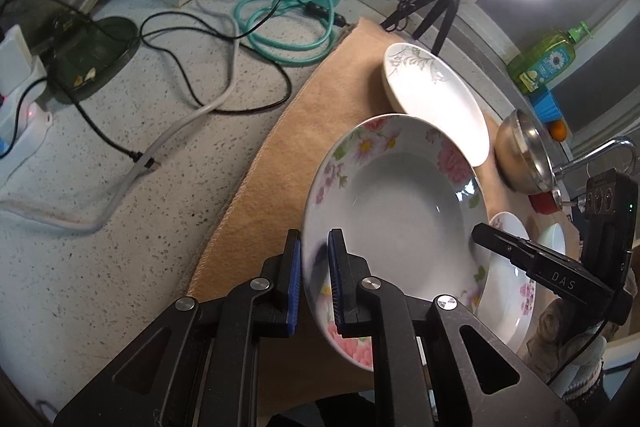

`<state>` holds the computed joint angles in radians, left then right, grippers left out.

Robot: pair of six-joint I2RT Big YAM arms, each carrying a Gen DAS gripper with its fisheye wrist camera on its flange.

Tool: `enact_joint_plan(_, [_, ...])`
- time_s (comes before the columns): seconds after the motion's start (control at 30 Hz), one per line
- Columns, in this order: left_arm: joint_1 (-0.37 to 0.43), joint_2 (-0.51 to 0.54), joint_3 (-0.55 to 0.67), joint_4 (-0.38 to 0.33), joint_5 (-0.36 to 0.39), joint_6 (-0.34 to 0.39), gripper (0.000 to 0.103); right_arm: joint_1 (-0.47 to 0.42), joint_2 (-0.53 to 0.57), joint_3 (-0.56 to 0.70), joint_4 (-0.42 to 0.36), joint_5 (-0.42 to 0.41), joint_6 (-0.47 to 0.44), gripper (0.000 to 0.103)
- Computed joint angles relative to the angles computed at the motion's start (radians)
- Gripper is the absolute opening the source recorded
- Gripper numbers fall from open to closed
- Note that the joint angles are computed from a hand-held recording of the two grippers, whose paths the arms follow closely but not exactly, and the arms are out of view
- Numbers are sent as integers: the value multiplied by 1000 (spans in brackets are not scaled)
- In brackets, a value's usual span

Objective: Organize plates and bowls

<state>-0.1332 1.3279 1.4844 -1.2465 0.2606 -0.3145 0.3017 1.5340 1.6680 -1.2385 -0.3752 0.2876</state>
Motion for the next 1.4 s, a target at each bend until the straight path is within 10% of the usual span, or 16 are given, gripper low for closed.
enact_joint_plan(1.4, [-296,170,166,-69,59,147,11,-260,-355,-331,-98,73,107,12])
